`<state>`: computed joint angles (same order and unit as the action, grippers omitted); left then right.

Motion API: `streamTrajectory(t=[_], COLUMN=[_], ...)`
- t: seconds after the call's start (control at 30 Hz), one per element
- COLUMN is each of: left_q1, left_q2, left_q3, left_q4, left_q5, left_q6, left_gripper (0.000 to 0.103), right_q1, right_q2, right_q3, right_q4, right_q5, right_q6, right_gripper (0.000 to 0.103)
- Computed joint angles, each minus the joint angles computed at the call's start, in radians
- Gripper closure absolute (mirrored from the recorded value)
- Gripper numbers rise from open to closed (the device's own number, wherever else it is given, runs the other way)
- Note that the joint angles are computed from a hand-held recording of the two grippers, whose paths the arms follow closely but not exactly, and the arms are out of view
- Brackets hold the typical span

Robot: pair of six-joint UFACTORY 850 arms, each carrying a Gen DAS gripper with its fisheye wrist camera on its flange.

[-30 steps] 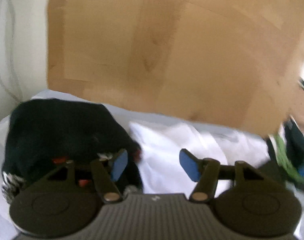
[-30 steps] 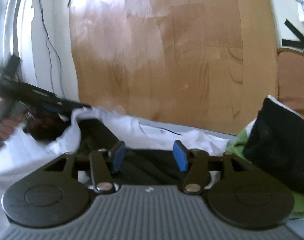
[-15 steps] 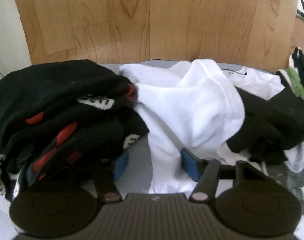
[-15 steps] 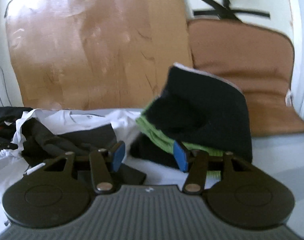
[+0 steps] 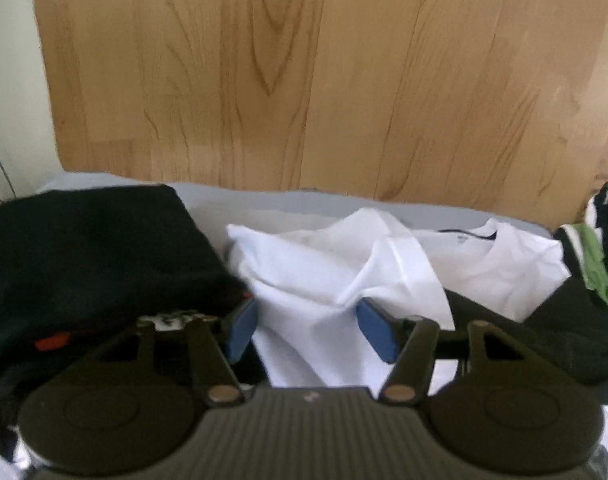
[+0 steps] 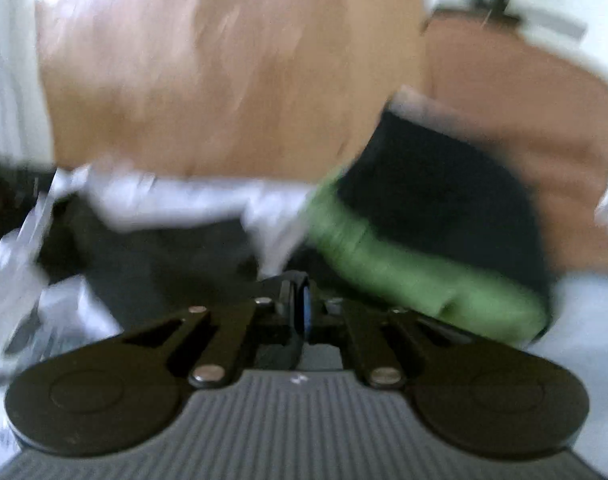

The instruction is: Fold small clothes

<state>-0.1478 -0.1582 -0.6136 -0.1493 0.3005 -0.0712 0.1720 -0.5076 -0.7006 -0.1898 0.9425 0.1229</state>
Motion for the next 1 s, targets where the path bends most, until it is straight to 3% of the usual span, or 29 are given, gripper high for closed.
streamTrajectory(t=[0.07,0.13,0.23,0.3,0.37,0.47,0.57,0.67,0.8,0.83,0.87,0.9,0.97,1.0], left_q1=[-0.011,-0.029,-0.085,-0.113,-0.089,-0.031,0.025,0.095,0.132,0.139,0.147,0.156,0.165,0.165], left_q2=[-0.049,-0.106,-0.174,-0.185,-0.166,-0.074,0.070,0.170,0.271,0.290,0.303,0.318,0.343,0.353], left_q3=[-0.039,-0.085,-0.114,-0.113,-0.111,-0.064,0.051,0.128,0.184,0.192,0.194,0.206,0.227,0.239], left_q4=[-0.036,-0.159,-0.428,-0.504,-0.418,-0.146,0.111,0.355,0.331,0.302,0.287,0.290,0.310,0.315], left_q5=[-0.005,-0.020,0.066,0.114,0.056,0.008,0.086,0.140,0.129,0.115,0.098,0.089,0.079,0.081], left_q6=[0.041,0.177,0.487,0.564,0.473,0.159,-0.155,-0.410,-0.417,-0.393,-0.377,-0.373,-0.364,-0.348], left_gripper=[0.046,0.045,0.038,0.037,0.038,0.038,0.033,0.029,0.029,0.029,0.029,0.029,0.029,0.028], right_q1=[-0.021,-0.036,-0.031,-0.030,-0.055,-0.078,-0.063,0.002,0.142,0.177,0.212,0.242,0.252,0.232], right_q2=[0.036,0.046,0.027,0.016,0.035,0.086,0.134,0.129,0.030,-0.001,-0.033,-0.061,-0.085,-0.090], right_q3=[0.007,-0.014,-0.061,-0.083,-0.079,-0.066,-0.083,-0.154,-0.311,-0.349,-0.389,-0.435,-0.451,-0.438], right_q4=[0.055,0.072,0.076,0.041,-0.111,-0.319,-0.521,-0.665,-0.701,-0.673,-0.641,-0.630,-0.597,-0.608], right_q5=[0.063,0.055,-0.041,-0.115,-0.135,-0.112,-0.083,-0.056,-0.039,-0.062,-0.107,-0.191,-0.245,-0.209], right_q6=[0.013,0.018,0.005,0.033,0.204,0.442,0.661,0.834,0.935,0.913,0.868,0.828,0.777,0.799], right_gripper=[0.096,0.096,0.096,0.096,0.096,0.096,0.096,0.096,0.091,0.081,0.059,0.054,0.055,0.055])
